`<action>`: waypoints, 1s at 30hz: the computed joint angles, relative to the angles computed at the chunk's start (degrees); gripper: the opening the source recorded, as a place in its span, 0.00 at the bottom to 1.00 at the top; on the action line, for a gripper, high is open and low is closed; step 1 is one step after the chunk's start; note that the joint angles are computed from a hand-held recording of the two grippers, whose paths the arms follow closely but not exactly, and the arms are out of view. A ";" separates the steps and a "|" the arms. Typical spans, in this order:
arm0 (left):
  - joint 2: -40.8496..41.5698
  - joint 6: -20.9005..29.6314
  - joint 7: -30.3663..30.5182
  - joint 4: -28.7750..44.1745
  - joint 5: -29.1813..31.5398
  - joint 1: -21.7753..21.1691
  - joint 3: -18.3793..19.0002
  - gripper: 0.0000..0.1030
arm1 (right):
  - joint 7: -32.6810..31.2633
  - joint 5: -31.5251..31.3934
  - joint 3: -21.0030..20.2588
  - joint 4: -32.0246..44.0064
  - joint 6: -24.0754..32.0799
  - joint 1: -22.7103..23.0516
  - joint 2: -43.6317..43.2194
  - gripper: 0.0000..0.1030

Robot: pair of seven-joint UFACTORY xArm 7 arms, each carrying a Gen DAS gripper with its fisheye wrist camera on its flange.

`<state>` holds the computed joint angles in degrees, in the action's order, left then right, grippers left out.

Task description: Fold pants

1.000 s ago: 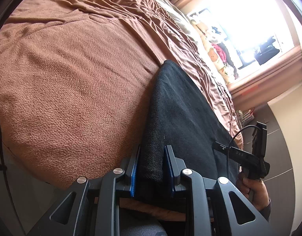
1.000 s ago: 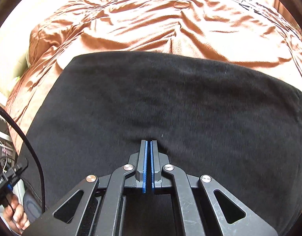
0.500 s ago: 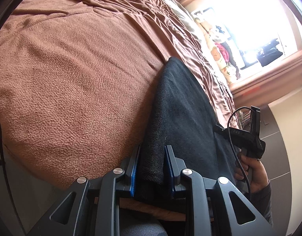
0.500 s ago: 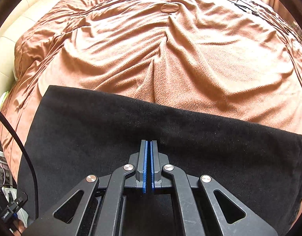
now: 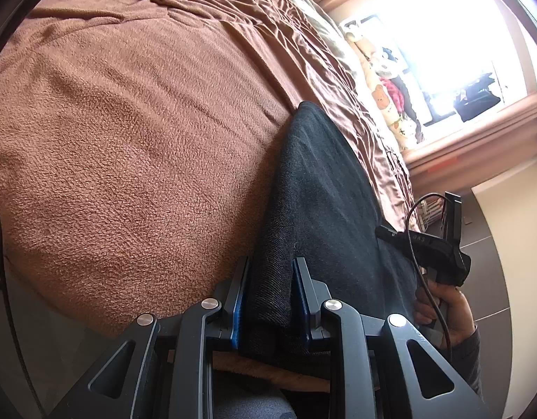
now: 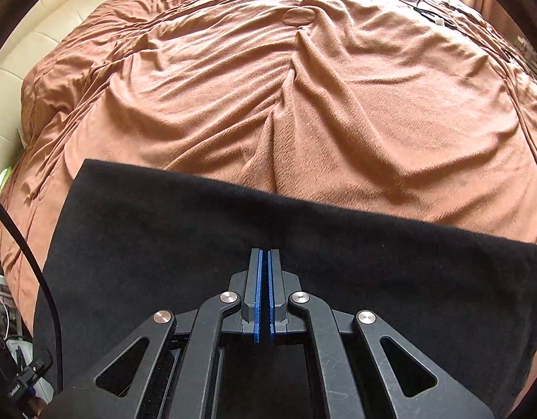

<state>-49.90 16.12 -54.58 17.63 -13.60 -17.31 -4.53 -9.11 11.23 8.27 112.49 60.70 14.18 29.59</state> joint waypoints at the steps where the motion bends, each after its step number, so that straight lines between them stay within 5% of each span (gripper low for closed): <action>1: -0.18 0.06 -0.05 -0.09 0.00 0.00 -0.02 0.24 | -0.66 0.55 0.27 -1.88 -0.09 -0.39 -1.22 0.00; 14: -0.83 3.87 0.42 1.52 0.86 0.57 -0.53 0.24 | -9.71 11.28 0.80 -23.04 -2.32 -4.33 -16.86 0.00; 30: -0.43 5.95 1.92 7.33 2.34 1.52 -1.88 0.19 | -18.95 22.62 -3.51 -41.83 -1.83 -4.65 -32.18 0.00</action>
